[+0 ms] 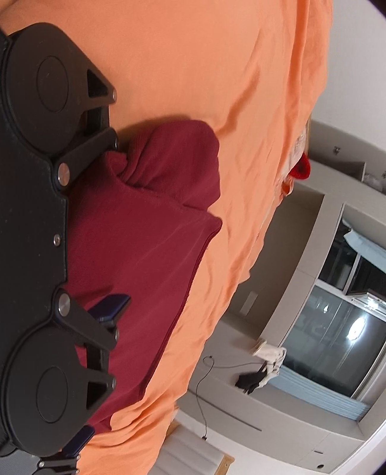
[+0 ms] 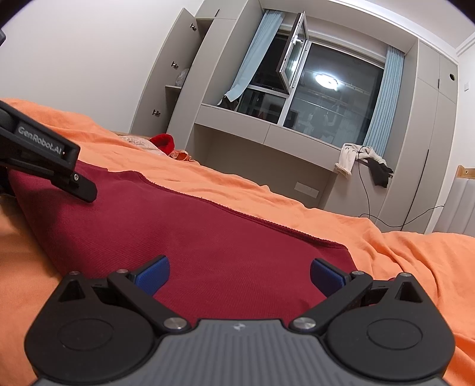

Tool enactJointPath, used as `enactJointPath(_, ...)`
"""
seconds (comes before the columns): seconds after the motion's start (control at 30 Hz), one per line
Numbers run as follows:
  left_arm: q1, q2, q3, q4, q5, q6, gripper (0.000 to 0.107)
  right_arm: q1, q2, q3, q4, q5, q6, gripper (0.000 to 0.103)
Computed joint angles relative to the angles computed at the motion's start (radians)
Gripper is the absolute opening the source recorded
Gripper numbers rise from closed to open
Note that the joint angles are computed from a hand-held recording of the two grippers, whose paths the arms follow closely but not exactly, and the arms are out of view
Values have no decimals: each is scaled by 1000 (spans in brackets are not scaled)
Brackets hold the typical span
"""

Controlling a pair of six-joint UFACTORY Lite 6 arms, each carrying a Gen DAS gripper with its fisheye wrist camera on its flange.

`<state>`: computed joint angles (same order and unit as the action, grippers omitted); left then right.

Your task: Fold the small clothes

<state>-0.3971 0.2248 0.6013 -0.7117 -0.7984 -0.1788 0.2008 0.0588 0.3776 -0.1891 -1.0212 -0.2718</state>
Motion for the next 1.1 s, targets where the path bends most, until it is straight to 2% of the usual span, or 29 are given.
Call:
enactJointPath(0.07,-3,7,8,-32,-11,14,65,-11,-18,-7,-12,5,9,103)
enactJointPath(0.13,8,7,19,-44,-2,26,42,-19,-22,-4,-25,13,16,103)
enactJointPath(0.23,26,1,47,-54,25,64,26,-67,-39,26,-114,75,90,103)
enactJointPath(0.3,23,-4,69,-69,29,103,21,-135,-53,62,-254,131,219,103)
enactJointPath(0.4,-4,0,135,-124,36,224,18,-231,-70,113,-433,184,423,103)
enactJointPath(0.5,-32,-5,217,-183,68,374,16,-298,-88,148,-462,213,503,103)
enactJointPath(0.57,-59,3,285,-229,85,481,16,-361,-82,175,-479,194,540,103)
enactJointPath(0.77,-164,120,570,-382,133,808,15,-536,-10,328,-609,197,745,103)
enactJointPath(0.93,-267,274,784,-462,167,1007,15,-700,110,524,-786,205,1011,103)
enactJointPath(1.1,-358,409,890,-480,185,1139,15,-818,339,849,-1077,214,1389,103)
